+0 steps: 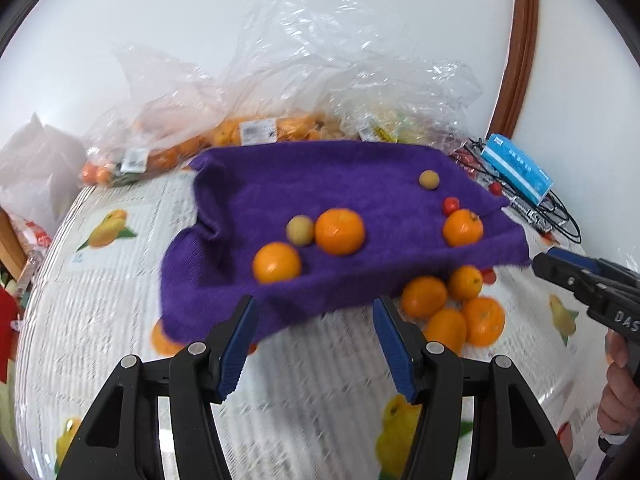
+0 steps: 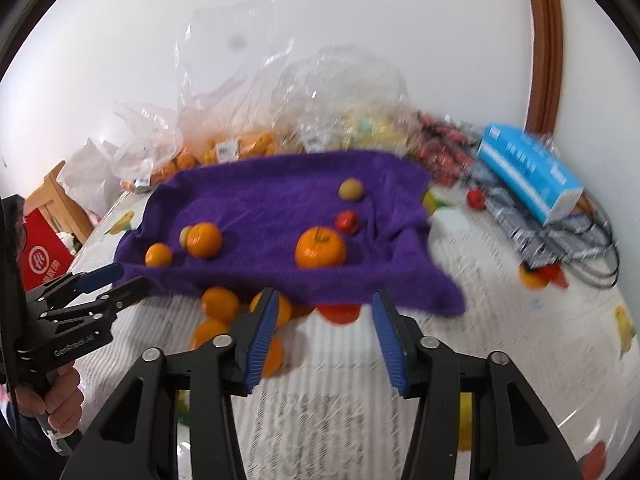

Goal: Organize fruits
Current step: 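Withdraw both open grippers back toward the loose fruit on the table, then grasp a large orange with the right gripper while the left gripper grasps another orange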

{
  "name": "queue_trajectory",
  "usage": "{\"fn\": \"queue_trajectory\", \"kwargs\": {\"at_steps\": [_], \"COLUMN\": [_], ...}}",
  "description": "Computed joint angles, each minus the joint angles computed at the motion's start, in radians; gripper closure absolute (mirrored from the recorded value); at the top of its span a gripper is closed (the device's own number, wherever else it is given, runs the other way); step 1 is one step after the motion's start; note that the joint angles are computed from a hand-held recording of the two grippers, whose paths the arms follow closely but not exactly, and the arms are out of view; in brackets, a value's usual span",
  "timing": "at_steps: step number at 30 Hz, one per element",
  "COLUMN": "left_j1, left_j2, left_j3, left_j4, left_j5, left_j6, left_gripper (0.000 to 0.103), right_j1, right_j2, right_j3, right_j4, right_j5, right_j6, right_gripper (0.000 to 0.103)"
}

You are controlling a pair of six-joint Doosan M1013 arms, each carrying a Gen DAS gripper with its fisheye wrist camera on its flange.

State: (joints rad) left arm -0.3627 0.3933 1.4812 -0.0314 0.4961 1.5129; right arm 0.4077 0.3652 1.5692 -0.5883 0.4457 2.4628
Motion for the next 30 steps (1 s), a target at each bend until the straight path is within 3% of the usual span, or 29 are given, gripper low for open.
{"fn": "queue_trajectory", "kwargs": {"at_steps": [5, 10, 15, 18, 23, 30], "left_j1": [0.019, 0.045, 0.055, 0.061, 0.064, 0.065], "left_j2": [-0.015, -0.026, -0.037, -0.040, -0.038, -0.040], "left_j3": [0.017, 0.033, 0.051, 0.056, 0.055, 0.059], "left_j4": [0.001, -0.111, -0.151, -0.185, -0.203, -0.219], "left_j5": [0.015, 0.034, 0.037, 0.035, 0.045, 0.049], "left_j6": [-0.029, 0.055, 0.103, 0.129, 0.142, 0.158], "left_gripper": [0.046, 0.046, 0.045, 0.045, 0.045, 0.045], "right_j1": [0.017, 0.029, 0.028, 0.035, 0.025, 0.036], "right_j2": [0.016, 0.035, 0.053, 0.065, 0.071, 0.035], "right_j3": [-0.001, -0.007, -0.019, -0.030, -0.031, 0.007], "right_j4": [0.065, 0.113, 0.205, 0.157, 0.229, 0.082], "right_j5": [-0.003, -0.025, -0.032, -0.007, -0.017, 0.007], "right_j6": [-0.070, -0.110, -0.186, -0.148, -0.205, -0.095], "right_gripper": [0.061, 0.061, 0.061, 0.060, 0.060, 0.061]}}
